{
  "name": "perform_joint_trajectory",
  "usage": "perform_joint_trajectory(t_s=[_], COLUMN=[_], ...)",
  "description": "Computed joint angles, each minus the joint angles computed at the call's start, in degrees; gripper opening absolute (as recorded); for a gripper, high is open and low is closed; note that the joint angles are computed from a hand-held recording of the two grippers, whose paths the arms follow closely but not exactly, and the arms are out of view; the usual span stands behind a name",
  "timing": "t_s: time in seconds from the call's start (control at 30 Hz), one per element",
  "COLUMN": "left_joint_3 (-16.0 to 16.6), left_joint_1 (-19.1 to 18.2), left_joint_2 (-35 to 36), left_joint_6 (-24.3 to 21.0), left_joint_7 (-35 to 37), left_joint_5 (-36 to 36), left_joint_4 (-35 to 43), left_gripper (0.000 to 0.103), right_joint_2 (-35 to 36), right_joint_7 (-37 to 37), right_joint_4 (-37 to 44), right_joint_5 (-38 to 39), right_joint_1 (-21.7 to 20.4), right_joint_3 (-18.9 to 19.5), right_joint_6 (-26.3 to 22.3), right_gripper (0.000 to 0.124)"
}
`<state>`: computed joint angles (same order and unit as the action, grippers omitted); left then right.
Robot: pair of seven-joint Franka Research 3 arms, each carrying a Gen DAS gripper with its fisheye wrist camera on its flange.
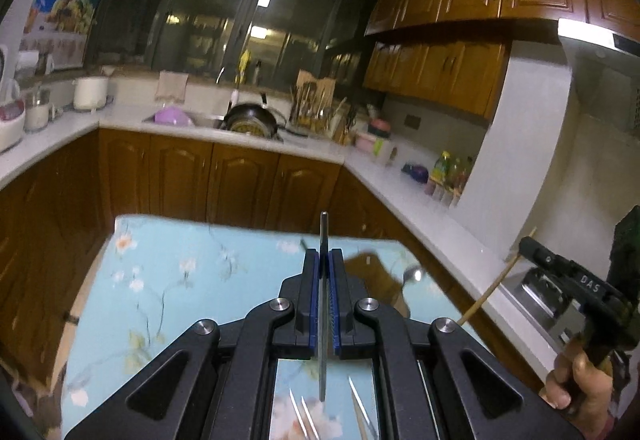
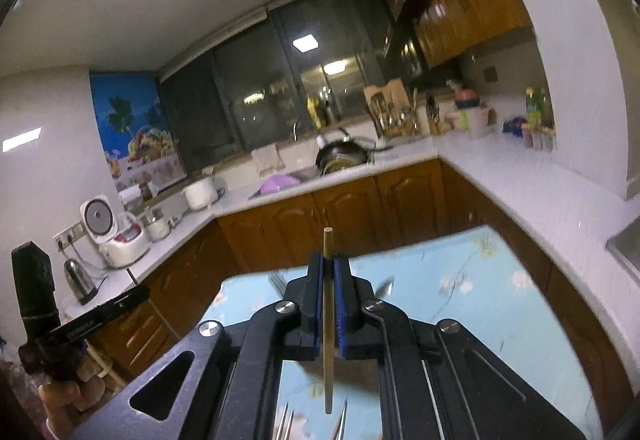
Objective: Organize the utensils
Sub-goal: 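Carry the chopstick and knife upright over the holder and lower them in, then open both grippers and move them back over the utensils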
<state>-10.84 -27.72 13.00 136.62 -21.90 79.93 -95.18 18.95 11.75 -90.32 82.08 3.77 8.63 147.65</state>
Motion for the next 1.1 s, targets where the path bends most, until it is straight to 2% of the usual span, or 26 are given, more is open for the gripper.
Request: perform_joint_trajectory(t_s=[0.17,0.37,0.47,0.6,0.73,0.83,0.93,1.0,1.03,1.07,1.1], left_joint_3=[2.02,5.42,7.16,9.53,11.39,12.39,13.04,13.56,13.74,15.22,14.71], left_joint_1=[-0.21,-1.24,-1.92,-3.77,-4.36,-4.51,-4.22,-3.87,-3.69,-4.09,-3.69], left_joint_2=[4.1,10.83,15.59,22.0,27.82,31.62,34.09,35.1,35.1,35.1,33.18], left_joint_6=[0.42,1.0,0.87,-0.54,0.36,1.41,2.5,3.52,3.88,5.56,5.51], left_joint_7=[-1.28,-2.9,-3.12,-1.93,0.24,3.21,6.54,8.36,9.36,10.44,9.74], left_joint_5=[4.41,7.2,6.39,2.99,-1.46,-5.02,-9.1,-11.61,-12.85,-14.78,-14.35], left_joint_4=[5.22,12.27,16.76,23.23,29.3,33.69,37.06,38.55,38.73,38.39,36.04], left_gripper=[0.003,0.003,0.003,0.003,0.003,0.003,0.003,0.003,0.003,0.003,0.004], right_joint_2=[4.57,11.52,14.5,17.13,18.76,19.4,19.92,19.82,19.64,19.56,19.56], right_joint_7=[0.45,3.61,4.67,5.82,6.32,8.35,11.12,9.82,9.98,10.7,11.36], right_joint_4=[8.07,17.09,19.73,20.67,19.54,18.77,18.06,17.42,17.2,17.22,17.34], right_joint_5=[0.04,-4.67,-7.61,-10.83,-13.16,-15.73,-18.5,-18.08,-18.3,-18.84,-19.52], right_joint_1=[0.81,1.27,1.51,1.21,0.74,0.68,0.54,-0.36,-0.46,-0.54,-0.45], right_joint_3=[1.04,3.58,4.99,6.94,8.6,8.8,8.68,9.98,10.14,10.02,9.77], right_joint_6=[3.54,7.93,10.28,12.93,15.13,14.93,14.12,14.95,14.99,14.41,14.11], right_gripper=[0.005,0.005,0.005,0.005,0.005,0.005,0.005,0.005,0.005,0.005,0.005])
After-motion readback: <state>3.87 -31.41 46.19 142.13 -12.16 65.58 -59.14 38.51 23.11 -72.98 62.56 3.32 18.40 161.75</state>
